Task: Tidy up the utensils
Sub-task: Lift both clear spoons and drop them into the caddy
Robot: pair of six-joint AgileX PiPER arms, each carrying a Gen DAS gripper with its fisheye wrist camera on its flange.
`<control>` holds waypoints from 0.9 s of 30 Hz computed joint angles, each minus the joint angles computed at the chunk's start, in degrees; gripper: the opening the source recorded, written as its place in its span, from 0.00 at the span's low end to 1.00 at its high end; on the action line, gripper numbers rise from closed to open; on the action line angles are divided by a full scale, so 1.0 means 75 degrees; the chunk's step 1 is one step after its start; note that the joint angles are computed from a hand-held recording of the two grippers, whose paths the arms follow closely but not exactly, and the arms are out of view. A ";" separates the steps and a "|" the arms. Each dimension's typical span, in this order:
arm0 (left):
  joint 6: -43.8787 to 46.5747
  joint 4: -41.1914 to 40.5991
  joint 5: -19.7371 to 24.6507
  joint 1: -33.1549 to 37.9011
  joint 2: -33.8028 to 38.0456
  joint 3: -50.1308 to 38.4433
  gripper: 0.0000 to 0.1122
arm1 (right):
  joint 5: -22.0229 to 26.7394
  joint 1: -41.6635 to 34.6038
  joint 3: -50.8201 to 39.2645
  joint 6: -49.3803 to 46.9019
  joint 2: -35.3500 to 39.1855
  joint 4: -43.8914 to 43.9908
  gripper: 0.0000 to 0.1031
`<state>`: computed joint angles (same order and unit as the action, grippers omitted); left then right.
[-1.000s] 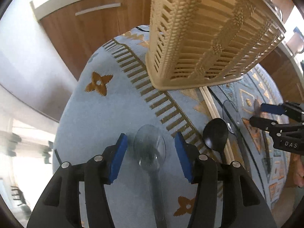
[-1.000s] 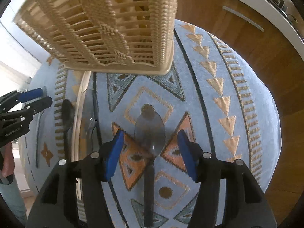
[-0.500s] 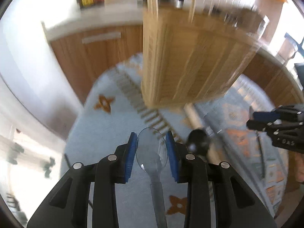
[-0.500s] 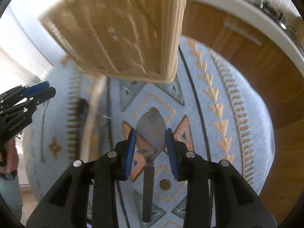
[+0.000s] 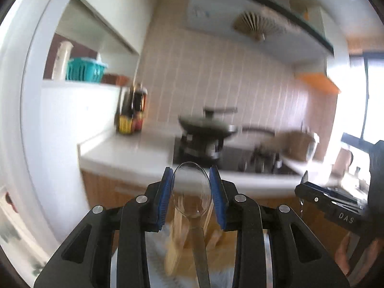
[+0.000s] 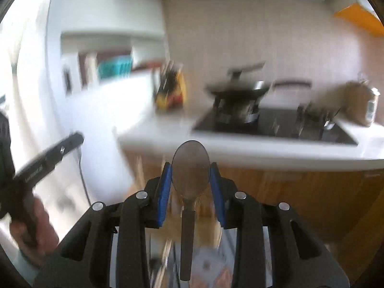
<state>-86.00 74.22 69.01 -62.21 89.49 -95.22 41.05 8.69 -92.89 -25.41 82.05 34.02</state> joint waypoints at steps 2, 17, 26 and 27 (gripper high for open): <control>-0.0214 0.0479 -0.0098 0.0167 0.0432 -0.0455 0.26 | -0.0860 0.0097 -0.0019 -0.0026 0.0167 0.0186 0.28; -0.1218 0.0693 -0.1435 0.1449 0.1701 -0.0476 0.26 | -0.4033 0.0804 0.1982 -0.2692 0.0523 0.2245 0.28; -0.1219 0.0484 -0.1825 0.1494 0.1426 0.0090 0.31 | -0.3603 0.0518 0.2546 -0.4398 0.0298 0.4071 0.29; -0.1213 0.0430 -0.1865 0.1483 0.1364 0.0159 0.33 | -0.3511 0.0445 0.2612 -0.4279 0.0227 0.3996 0.29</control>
<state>-95.09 77.45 55.02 -51.08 99.72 -94.02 14.72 12.03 -73.30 -57.50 83.75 63.99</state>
